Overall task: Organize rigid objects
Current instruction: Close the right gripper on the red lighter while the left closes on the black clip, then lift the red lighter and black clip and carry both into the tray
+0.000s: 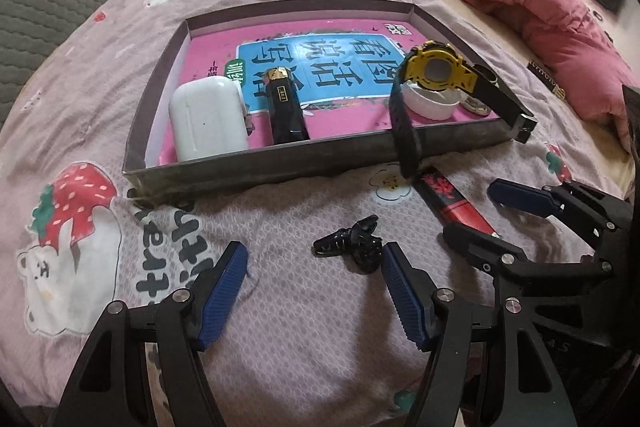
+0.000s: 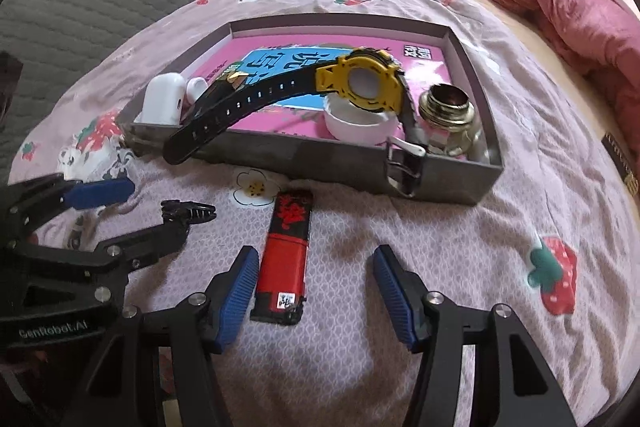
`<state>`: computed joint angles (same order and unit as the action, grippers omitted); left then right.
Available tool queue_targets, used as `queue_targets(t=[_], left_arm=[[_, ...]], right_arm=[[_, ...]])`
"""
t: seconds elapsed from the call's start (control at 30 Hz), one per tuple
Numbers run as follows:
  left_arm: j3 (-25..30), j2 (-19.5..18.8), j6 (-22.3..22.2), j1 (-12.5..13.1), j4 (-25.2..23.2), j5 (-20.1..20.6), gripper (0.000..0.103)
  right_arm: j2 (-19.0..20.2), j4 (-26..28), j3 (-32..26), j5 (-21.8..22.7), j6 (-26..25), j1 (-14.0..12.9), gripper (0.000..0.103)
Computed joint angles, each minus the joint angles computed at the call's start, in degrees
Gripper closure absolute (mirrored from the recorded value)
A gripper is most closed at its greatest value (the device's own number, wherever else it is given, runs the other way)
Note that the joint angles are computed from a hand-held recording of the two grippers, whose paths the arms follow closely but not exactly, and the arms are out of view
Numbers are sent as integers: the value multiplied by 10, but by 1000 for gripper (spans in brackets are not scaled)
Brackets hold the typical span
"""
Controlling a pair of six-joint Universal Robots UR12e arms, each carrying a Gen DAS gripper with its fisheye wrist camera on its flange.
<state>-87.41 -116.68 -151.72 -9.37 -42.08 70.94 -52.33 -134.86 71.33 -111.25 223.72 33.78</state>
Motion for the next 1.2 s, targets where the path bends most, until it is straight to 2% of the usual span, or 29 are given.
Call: queue_targets(t=[0.17,0.33,0.57,0.6,0.7,0.77,0.93,1.03,1.2], left_arm=[[12,-10,-1,3,-10,-18,32],[17,-16,-12,3,-12,-27,32],[19,-23,-14,0,-7,-37,32],[18,-23,-15,-1,-4,-38,35],[15,-23,-6,-3,3,-34,55],[14,-23,-1,-5,7,-28,57],[16,-24,-4,-2,3,-38,74],[25,-28,-26,8,-20,-68,74],[17,-20,-34,10,-10,-67,74]], right_arm=[[8,17,-14,-14,-28,3,43],[13,7,-17,-11,-41,1,46],[22,2,-27,-5,-73,-1,61],[23,2,-28,-1,-78,-1,65],[24,0,-30,1,-88,-1,77],[25,0,-31,3,-89,-2,79],[20,-10,-24,17,-82,-5,80],[13,-26,-12,30,-71,-7,80],[0,-58,10,45,-57,-8,80]])
